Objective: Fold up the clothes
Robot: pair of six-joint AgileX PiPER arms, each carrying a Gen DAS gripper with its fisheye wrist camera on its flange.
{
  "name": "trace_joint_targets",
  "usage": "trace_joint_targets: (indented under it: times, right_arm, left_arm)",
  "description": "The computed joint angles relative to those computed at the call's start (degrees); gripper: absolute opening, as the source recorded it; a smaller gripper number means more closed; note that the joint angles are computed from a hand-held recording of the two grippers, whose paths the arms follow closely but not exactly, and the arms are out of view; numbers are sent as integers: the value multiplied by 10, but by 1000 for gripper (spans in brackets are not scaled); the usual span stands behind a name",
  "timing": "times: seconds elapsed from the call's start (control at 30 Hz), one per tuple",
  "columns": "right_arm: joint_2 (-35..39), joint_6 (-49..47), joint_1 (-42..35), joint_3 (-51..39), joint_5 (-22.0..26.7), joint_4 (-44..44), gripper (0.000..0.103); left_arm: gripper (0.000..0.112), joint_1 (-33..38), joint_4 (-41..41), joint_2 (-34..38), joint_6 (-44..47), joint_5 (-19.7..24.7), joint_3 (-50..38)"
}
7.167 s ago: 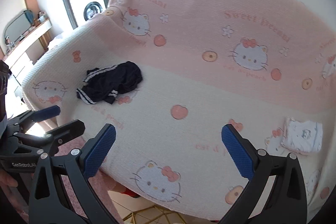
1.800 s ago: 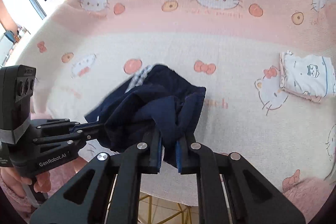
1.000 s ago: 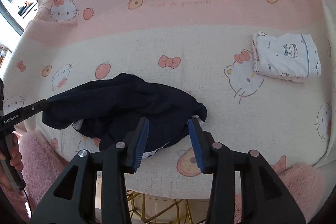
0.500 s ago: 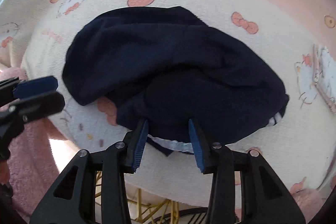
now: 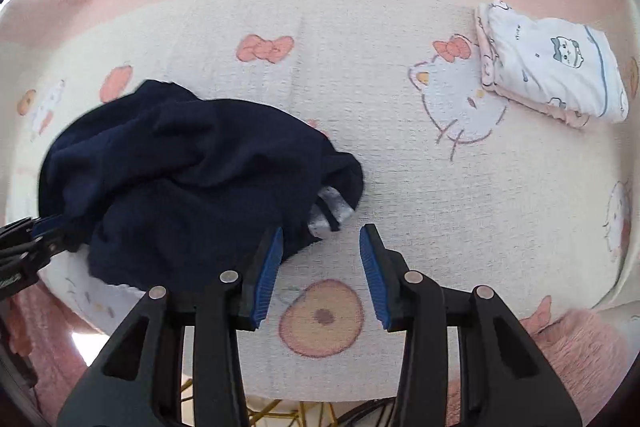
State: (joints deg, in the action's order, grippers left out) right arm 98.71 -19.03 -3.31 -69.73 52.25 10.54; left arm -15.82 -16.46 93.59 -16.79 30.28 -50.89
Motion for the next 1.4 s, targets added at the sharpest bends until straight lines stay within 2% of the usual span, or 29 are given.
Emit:
trace_joint_targets:
  times: [0.07,0.1,0.17,0.2,0.27,0.33,0.4,0.43,0.53,0.73,0.8,0.83,0.9,0.93,0.97,1.0,1.03,1.07,1.1,1.13,1.27,1.4]
  right_arm:
    - [-10,-67,3,-8,35,63,42]
    - [-11,-94,10,-14,54,84,46]
    - [-11,-146,36,-10,72,114,60]
    - [-8,-165,51,-2,72,119,60]
    - [2,-171,83,22,52,101,57]
    - [14,-127,102,39,18,56,45]
    - [15,-116,78,33,11,72,42]
    - [11,-103,67,30,1,70,37]
    - [-3,-37,50,19,-45,0,34]
    - [-13,-23,-11,-9,-32,4,34]
    - [-15,-23,-19,-15,-20,8,37]
    - [-19,-28,-17,-9,-16,23,42]
    - [-35,-32,8,24,-28,56,47]
    - [-36,-36,23,34,-28,66,57]
    - [-28,-42,39,36,-21,68,66]
    - [-20,-44,56,41,-20,64,66]
    - [-11,-39,72,51,-29,53,59]
    - [-2,-34,82,57,-39,47,47]
    - [2,-34,83,58,-41,50,16]
    - [-4,-34,79,58,-38,56,3]
    - [-51,-35,60,49,-37,59,3]
    - [-99,-32,17,6,-15,65,3]
  left_arm:
    - [42,7,71,4,-72,-5,-9]
    - [42,15,88,5,-90,-5,-14]
    - [42,31,105,-2,-112,-8,-18]
    - [42,39,107,-9,-116,-11,-18]
    - [42,48,122,-25,-134,-14,-18]
    - [42,54,124,-40,-130,-4,-19]
    - [42,65,65,-50,-61,14,-13]
    - [42,66,26,-55,-17,17,-6]
    - [42,36,-44,-67,65,22,22]
    - [42,-48,-17,13,7,15,-4]
    - [42,-56,3,40,-27,17,-19]
    - [42,-59,16,41,-42,11,-21]
    - [42,-63,37,46,-63,2,-28]
    - [42,-62,43,47,-68,-7,-27]
    - [38,-59,39,46,-67,-12,-25]
    - [15,-56,35,45,-65,-18,-23]
    - [8,-53,31,43,-62,-24,-20]
    - [8,-49,26,27,-58,-32,-12]
    - [8,-46,26,12,-59,-37,-5]
    - [8,-45,49,-12,-79,-33,0]
    - [7,-39,140,-102,-158,-8,11]
    - [7,-5,169,-179,-175,27,8]
